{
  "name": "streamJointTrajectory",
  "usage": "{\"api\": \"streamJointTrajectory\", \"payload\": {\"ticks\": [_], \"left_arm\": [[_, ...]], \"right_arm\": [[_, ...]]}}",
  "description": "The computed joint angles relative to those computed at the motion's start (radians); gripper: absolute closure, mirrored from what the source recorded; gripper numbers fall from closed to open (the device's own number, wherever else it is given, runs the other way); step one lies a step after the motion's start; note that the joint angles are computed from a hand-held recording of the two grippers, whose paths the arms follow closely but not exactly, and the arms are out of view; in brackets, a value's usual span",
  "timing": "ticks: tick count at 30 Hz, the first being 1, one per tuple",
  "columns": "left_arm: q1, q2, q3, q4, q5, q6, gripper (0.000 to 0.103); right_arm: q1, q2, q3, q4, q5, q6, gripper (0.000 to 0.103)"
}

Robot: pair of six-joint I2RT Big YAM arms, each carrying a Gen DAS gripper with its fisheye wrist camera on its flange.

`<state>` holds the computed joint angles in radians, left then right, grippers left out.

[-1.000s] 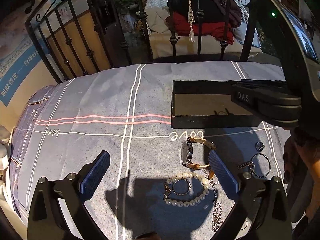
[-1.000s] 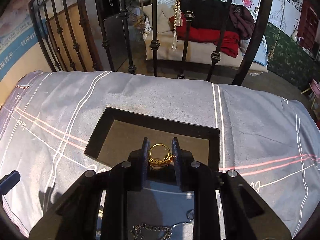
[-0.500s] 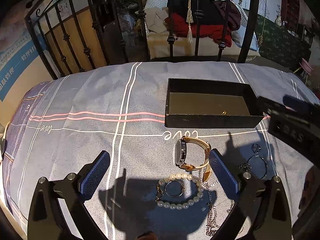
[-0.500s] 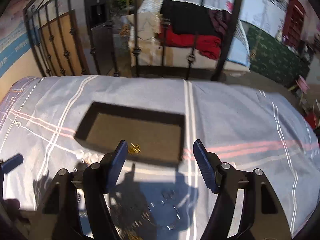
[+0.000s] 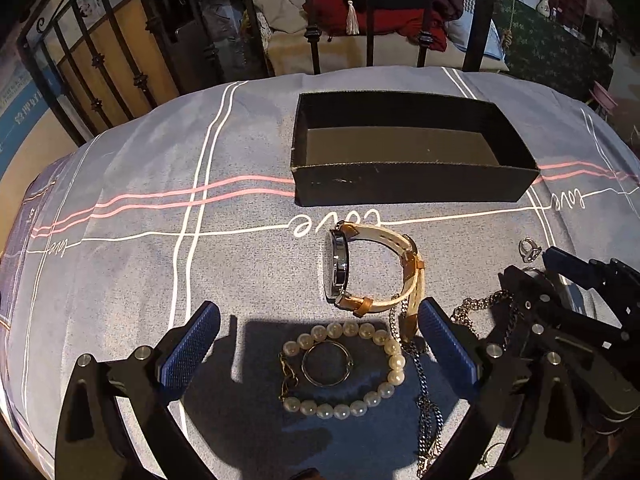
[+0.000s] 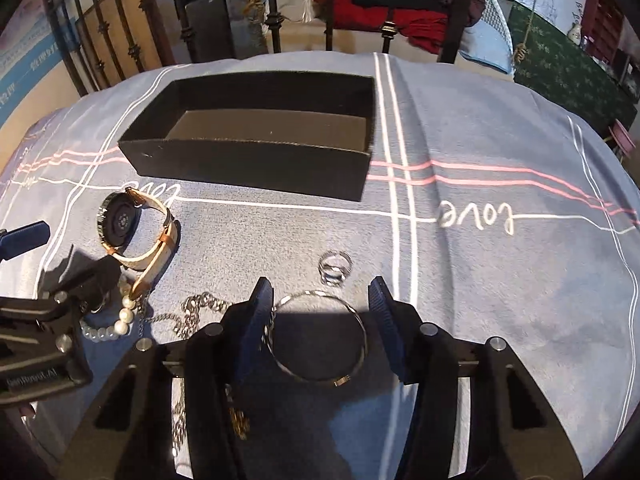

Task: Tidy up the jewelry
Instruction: 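Grasp the silver ring with the right tool, then carry the silver ring with the right tool into the black box and release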

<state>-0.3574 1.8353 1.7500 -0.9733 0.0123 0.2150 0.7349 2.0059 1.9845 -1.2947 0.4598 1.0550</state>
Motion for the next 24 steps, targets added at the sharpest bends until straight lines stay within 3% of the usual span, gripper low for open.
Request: {"api": "streamJointTrajectory", "payload": {"ticks": [2, 5, 9, 11, 12, 15, 20, 24], "left_arm": [[-0.002, 0.023, 0.023, -0.014, 0.001, 0.001, 0.006], [-0.005, 0.042, 0.041, -0.023, -0.001, 0.004, 0.006], [-0.012, 0.064, 0.058, -0.022, 0.004, 0.009, 0.007], [-0.012, 0.06, 0.052, -0.012, 0.035, 0.01, 0.015], [-0.009, 0.063, 0.061, -0.025, 0.065, 0.013, 0.026], [-0.009, 0.051, 0.058, -0.023, 0.094, 0.017, 0.033], [-0.002, 0.025, 0.048, -0.009, 0.164, 0.021, 0.059], [0.0, 0.009, 0.054, -0.012, 0.174, 0.032, 0.061]], "right_arm": [[-0.008, 0.013, 0.011, 0.003, -0.009, -0.01, 0.063], [-0.013, 0.022, 0.028, -0.002, -0.011, -0.016, 0.083], [-0.012, 0.011, 0.014, 0.013, -0.014, 0.006, 0.083], [-0.01, 0.001, 0.007, 0.016, -0.008, 0.017, 0.083], [-0.007, -0.005, 0.005, 0.012, 0.001, 0.02, 0.083], [-0.001, -0.021, 0.012, 0.002, 0.025, 0.02, 0.083], [-0.001, -0.022, 0.09, -0.02, 0.08, -0.016, 0.083], [-0.008, 0.013, 0.194, -0.055, 0.101, -0.071, 0.083]]}}
